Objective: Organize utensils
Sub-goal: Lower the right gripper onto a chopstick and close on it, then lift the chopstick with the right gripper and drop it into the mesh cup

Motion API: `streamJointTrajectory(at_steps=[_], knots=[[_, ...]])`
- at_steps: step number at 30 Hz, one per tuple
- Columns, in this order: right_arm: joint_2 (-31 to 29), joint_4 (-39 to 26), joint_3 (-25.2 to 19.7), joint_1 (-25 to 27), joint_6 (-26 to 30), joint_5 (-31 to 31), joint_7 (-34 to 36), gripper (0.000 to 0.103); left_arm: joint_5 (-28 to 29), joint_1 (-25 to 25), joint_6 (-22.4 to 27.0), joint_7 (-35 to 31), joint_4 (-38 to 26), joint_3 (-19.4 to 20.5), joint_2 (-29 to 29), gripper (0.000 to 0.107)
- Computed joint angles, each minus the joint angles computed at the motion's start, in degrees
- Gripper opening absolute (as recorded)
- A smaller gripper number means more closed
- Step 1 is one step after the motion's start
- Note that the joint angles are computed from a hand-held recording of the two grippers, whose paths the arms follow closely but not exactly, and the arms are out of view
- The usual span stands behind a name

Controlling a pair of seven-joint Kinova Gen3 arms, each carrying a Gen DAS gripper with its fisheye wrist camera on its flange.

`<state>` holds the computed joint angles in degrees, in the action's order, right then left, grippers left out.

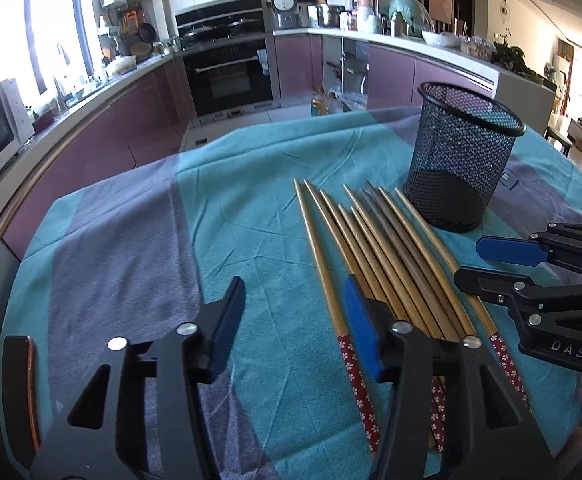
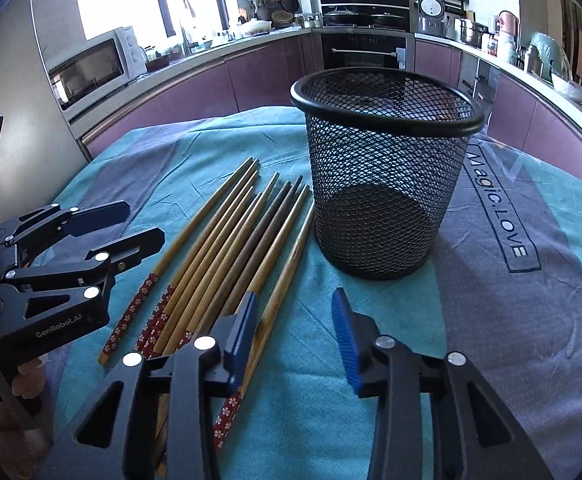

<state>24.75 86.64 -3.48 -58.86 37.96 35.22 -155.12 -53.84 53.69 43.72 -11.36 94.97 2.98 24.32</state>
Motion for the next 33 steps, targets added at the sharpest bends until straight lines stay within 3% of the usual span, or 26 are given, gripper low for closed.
streamJointTrajectory(at_steps=[10,16,28,33], knots=[[2.8,-4.1,0.3,0.5,2.2,-1.7,3.1,0.032,12.2,-5.5,-4.0,-13.8,-6.9,0.1,4.9,0.026],[1.4,-1.4,-0.5,3.0,-2.5,-5.1,4.2,0.010,17.3,-5.2,-5.6,-17.0,-9.6,-2.1,6.5,0.011],[-1.8,2.8,1.0,1.6,-7.6,-4.0,3.7,0.006,20.9,-4.0,-10.5,-15.8,-6.0,-4.9,3.4,0.007],[-5.0,6.6,1.0,2.2,-13.3,-2.9,3.7,0.006,21.1,-5.2,-16.1,-15.5,-1.1,-4.1,-1.3,0.007]])
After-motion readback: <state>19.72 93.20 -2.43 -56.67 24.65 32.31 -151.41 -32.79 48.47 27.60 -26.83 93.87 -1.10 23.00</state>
